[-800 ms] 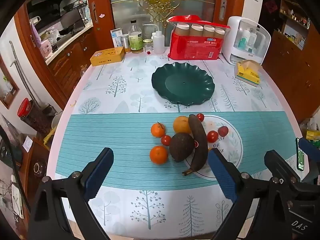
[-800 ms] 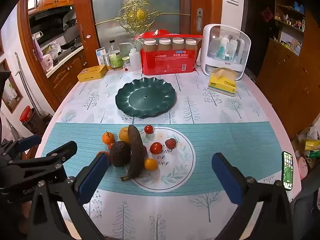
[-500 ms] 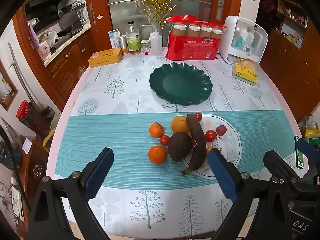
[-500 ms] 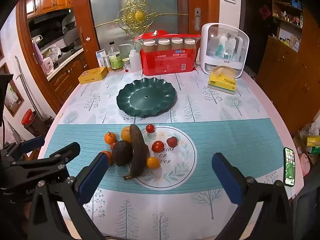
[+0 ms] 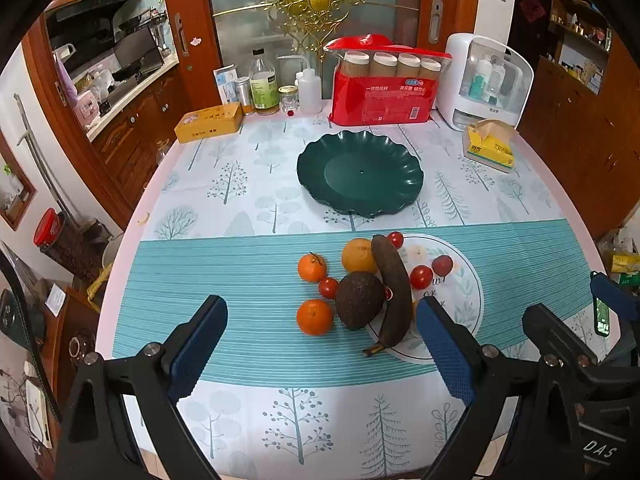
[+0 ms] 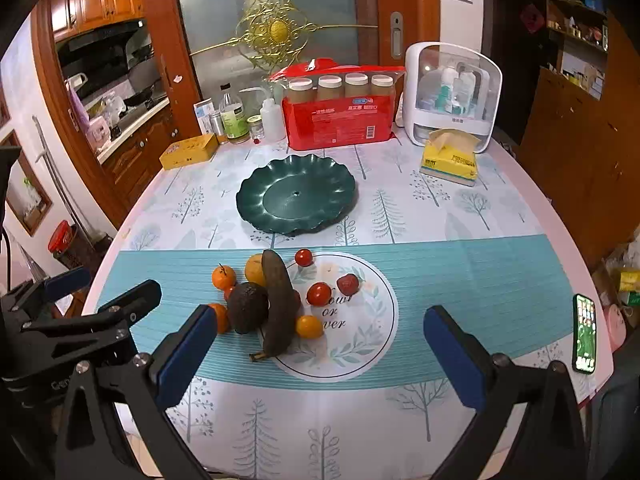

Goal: Organize fruits
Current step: 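Move both tools toward the fruit pile on the mat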

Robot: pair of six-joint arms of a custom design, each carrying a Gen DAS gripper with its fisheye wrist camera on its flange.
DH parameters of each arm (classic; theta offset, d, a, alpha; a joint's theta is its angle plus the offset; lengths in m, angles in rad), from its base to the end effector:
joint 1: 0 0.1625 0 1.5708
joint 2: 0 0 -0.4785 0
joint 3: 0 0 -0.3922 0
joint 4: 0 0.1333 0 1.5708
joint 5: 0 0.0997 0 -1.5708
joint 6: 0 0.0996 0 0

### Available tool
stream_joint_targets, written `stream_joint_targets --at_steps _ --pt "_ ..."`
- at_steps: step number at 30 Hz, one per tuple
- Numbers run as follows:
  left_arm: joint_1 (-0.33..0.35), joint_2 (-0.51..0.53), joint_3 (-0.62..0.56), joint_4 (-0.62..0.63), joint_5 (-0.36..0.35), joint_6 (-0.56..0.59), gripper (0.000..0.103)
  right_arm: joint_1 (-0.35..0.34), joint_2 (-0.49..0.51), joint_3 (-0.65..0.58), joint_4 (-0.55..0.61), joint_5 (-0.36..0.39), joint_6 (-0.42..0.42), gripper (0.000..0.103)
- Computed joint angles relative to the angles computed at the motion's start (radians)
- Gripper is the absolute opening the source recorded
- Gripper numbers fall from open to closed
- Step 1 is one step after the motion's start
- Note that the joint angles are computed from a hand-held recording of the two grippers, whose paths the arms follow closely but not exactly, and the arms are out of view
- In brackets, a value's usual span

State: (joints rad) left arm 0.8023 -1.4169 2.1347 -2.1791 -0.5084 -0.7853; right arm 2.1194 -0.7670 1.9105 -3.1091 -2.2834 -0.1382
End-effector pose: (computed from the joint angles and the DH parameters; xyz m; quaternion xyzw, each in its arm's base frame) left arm -0.1631 -0.4857 0.3183 0.0205 0.8611 -0.3210 0.3938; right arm 0.3857 -0.5003 0.1064 0.2450 -0.8884 0.2496 0.2974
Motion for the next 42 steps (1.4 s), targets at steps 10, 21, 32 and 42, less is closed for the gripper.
stream_joint_targets --at_steps 10,21,32,42 --pt "-0.028 -0.013 0.014 -0.087 0.056 0.017 0.095 0.030 0.024 -0.036 0.040 -0.066 -0.103 0.103" --pt "-0.045 -0.009 -0.001 -0.092 0.064 0.044 0.095 0.055 0.016 -0.073 0.028 -0.112 -0.131 0.103" --pt "-0.015 -0.026 0.012 -0.196 0.022 0.163 0.095 0.052 0.016 -0.101 0.019 -0.084 -0.133 0.103" --pt "0.066 -0.019 0.072 -0.509 0.047 0.293 0.095 -0.022 0.043 -0.116 0.013 -0.014 -0.136 0.103"
